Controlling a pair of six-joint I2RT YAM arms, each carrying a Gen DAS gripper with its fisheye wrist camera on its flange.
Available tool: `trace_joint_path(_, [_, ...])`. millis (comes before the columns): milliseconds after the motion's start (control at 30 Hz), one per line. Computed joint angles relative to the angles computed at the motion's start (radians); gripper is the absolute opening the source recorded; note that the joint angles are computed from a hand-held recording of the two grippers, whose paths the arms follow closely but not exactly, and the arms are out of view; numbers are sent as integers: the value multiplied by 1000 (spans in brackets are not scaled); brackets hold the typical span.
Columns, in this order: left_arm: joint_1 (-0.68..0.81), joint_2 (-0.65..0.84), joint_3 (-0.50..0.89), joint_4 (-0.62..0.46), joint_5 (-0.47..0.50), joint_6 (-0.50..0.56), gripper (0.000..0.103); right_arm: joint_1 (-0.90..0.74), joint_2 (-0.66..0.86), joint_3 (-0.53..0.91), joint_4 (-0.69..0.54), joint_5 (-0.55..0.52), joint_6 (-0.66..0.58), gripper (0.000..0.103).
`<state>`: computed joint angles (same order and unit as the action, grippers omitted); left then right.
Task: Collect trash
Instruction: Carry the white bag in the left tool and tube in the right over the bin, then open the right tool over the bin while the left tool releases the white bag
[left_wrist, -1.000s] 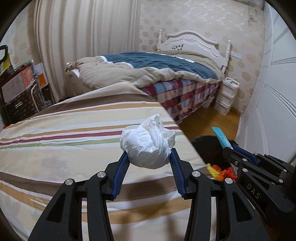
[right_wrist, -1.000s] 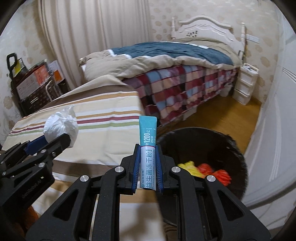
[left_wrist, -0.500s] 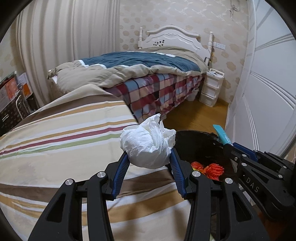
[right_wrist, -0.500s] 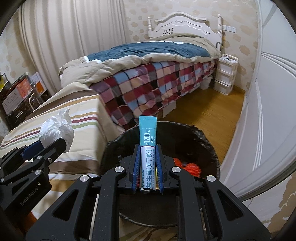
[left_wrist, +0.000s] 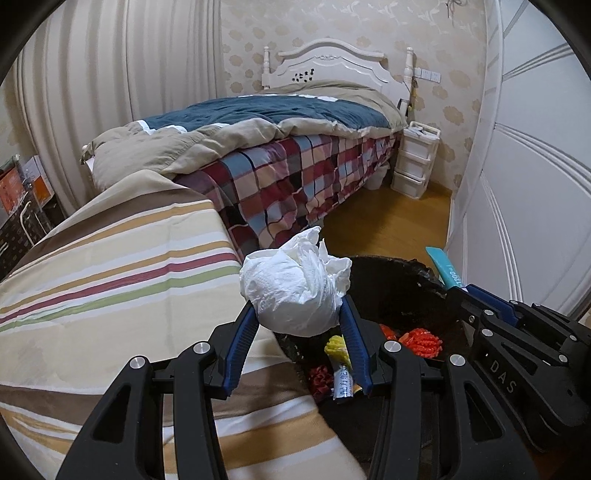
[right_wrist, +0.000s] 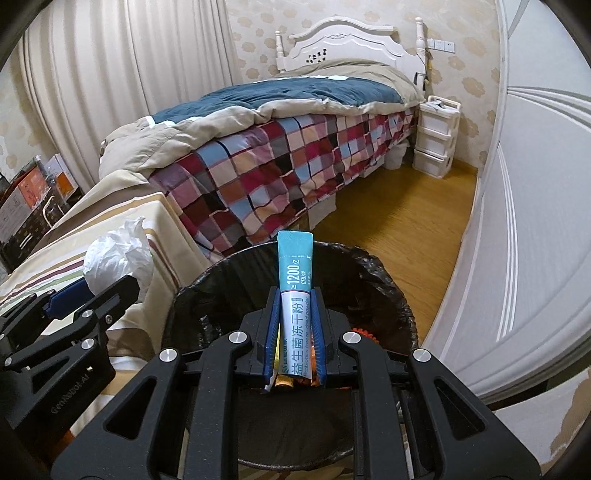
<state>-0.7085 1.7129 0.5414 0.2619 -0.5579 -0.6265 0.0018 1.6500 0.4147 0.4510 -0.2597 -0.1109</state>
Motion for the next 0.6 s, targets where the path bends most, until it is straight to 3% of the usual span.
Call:
trace_joint_path(433, [13,77,58,0,27,6,49,5,80,47,7,21,8,18])
trace_joint_path(567, [16,78,61,-2,27,6,56,10,87,55,7,30,22,20])
trace_joint_path(600, [14,77,59,-1,23,4,57,14,87,58,3,34,24,25])
